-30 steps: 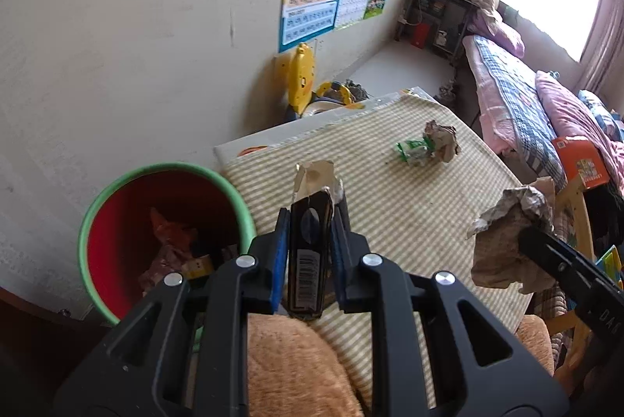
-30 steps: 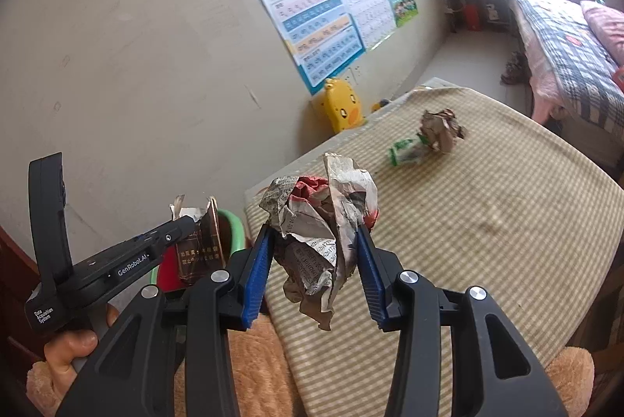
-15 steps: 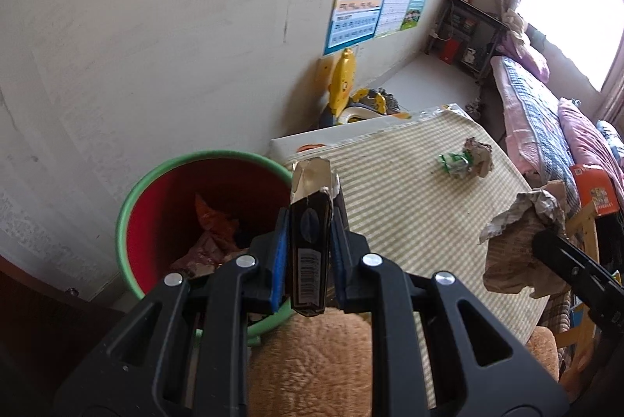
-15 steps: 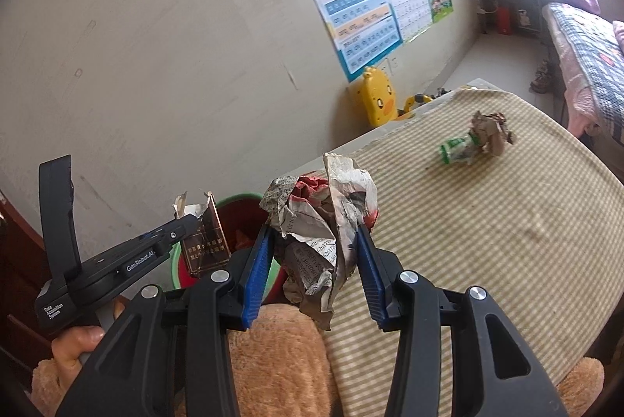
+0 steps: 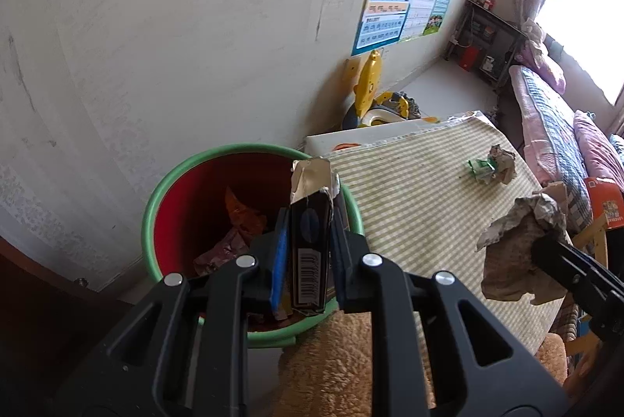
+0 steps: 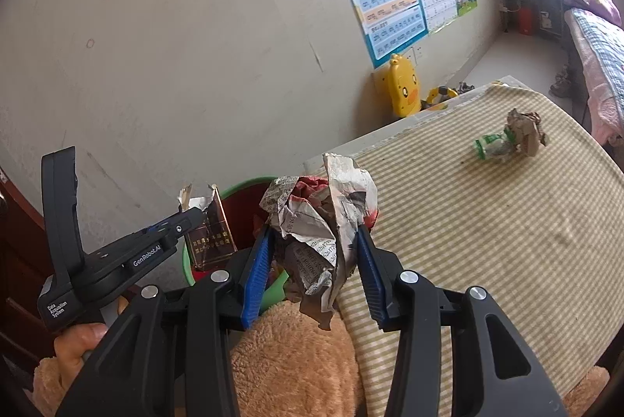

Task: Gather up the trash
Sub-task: 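Carry the brown carton and crumpled paper over the red bin with both grippers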

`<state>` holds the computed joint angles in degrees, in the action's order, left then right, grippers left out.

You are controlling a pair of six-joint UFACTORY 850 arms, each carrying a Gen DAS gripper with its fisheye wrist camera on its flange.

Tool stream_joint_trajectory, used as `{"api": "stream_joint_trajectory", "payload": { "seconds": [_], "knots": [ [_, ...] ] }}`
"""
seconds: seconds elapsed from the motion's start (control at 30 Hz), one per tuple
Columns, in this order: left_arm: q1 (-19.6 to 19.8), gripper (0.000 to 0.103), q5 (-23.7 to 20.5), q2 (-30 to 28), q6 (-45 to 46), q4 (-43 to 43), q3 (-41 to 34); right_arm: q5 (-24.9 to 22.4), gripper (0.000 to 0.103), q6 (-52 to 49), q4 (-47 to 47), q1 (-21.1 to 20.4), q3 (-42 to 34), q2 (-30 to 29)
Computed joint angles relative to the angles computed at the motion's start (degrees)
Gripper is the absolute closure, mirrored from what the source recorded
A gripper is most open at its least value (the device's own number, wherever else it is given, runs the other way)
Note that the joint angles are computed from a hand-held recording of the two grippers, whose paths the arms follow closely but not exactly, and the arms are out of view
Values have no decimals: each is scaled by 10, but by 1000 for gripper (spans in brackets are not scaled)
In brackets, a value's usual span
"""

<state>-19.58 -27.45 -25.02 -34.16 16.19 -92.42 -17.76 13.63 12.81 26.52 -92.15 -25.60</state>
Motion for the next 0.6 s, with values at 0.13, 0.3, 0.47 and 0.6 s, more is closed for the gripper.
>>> {"api": "stream_joint_trajectory", "payload": {
  "seconds": [0.13, 0.3, 0.47, 0.6],
  "knots": [
    [8, 85, -3, -1, 0, -2, 3, -10, 61, -26, 25, 2, -25, -19],
    [20, 84, -7, -4, 0, -11, 7, -23, 61, -45, 44, 5, -60, -45],
    [31, 85, -13, -11, -1, -18, 8, -40, 61, -58, 56, 10, -103, -76],
    [38, 85, -14, -16, 8, -34, 8, -59, 61, -63, 62, 13, -137, -100]
  ]
}}
